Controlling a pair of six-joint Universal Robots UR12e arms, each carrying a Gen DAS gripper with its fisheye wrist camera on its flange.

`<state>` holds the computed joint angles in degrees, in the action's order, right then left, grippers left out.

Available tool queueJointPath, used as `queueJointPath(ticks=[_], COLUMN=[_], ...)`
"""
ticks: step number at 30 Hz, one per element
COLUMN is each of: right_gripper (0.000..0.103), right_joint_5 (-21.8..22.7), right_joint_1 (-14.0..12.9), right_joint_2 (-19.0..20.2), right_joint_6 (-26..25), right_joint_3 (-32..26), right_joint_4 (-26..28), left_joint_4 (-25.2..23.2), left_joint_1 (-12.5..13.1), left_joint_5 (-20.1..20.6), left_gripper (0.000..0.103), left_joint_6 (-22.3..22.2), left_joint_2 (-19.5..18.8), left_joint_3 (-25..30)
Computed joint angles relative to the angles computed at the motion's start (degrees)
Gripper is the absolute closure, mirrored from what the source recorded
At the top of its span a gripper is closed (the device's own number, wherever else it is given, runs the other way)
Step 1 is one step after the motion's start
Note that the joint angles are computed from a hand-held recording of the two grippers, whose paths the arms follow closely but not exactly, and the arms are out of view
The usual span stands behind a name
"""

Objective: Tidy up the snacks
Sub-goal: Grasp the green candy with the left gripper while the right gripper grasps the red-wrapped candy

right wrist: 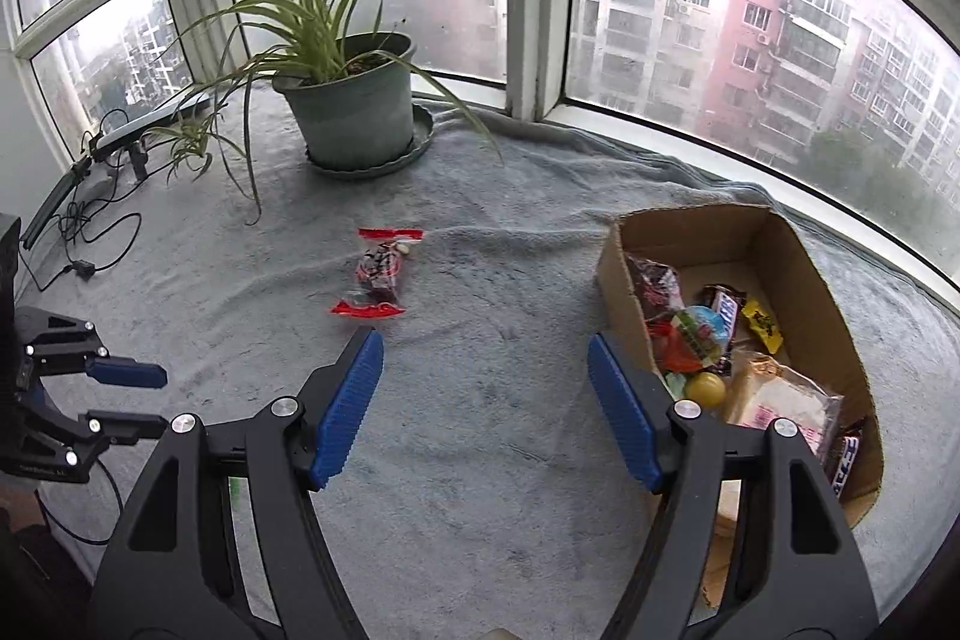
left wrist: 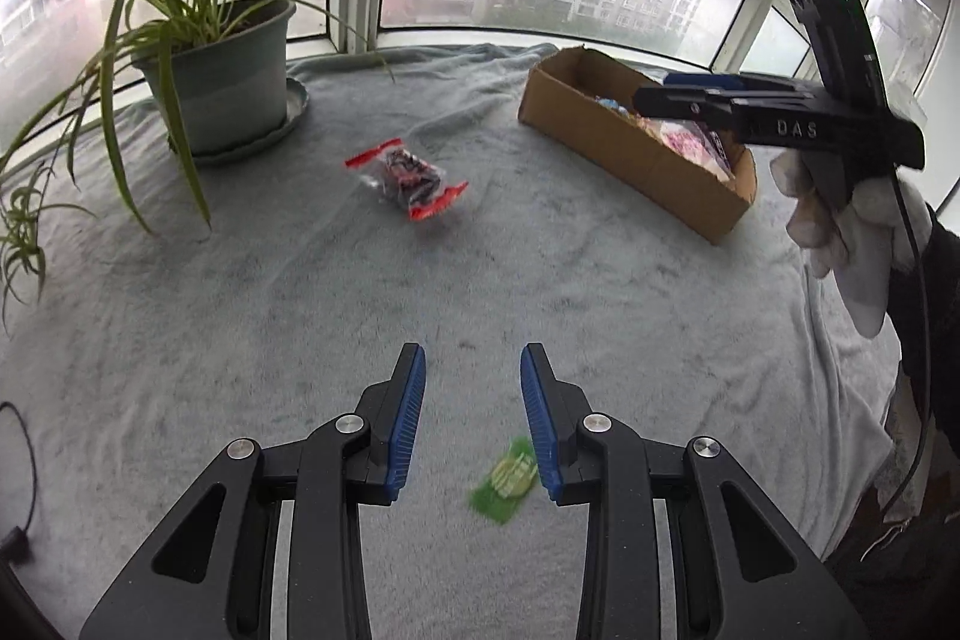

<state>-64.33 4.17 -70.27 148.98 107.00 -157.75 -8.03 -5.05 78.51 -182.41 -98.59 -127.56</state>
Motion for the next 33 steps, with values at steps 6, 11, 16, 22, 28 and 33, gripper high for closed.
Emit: queueJointPath(ticks=[6, 11, 16, 22, 28, 33], right_gripper=[0.03, 0.03, 0.03, 0.03, 0.03, 0.03], right_joint_5=[0.57, -0.89, -2.58, -3.3, -5.48, -6.77], right_joint_1=[2.04, 3.85, 5.39, 6.44, 7.83, 9.05], right_joint_2=[2.02, 3.78, 5.48, 7.62, 9.54, 10.92], right_joint_6=[-0.76, -1.66, -1.99, -1.14, -1.4, -1.8], right_joint_3=[-2.74, -4.74, -6.52, -8.73, -10.59, -11.8], right_joint_4=[5.13, 7.63, 8.7, 10.58, 11.25, 10.88], left_joint_4=[-1.57, -1.59, -2.57, -2.35, -1.23, 0.09], left_joint_1=[-0.04, -1.01, -1.43, -2.22, -2.77, -2.76], left_joint_5=[-2.53, -2.67, -2.67, -0.64, 1.46, 1.94], left_gripper=[0.072, 0.072, 0.072, 0.072, 0.072, 0.078], left_joint_6=[3.18, 6.65, 8.53, 10.89, 12.24, 12.16], left_joint_2=[0.25, -0.22, -1.3, -2.11, -2.9, -3.35], left_joint_3=[-1.73, -2.45, -2.18, -2.21, -2.16, -2.2])
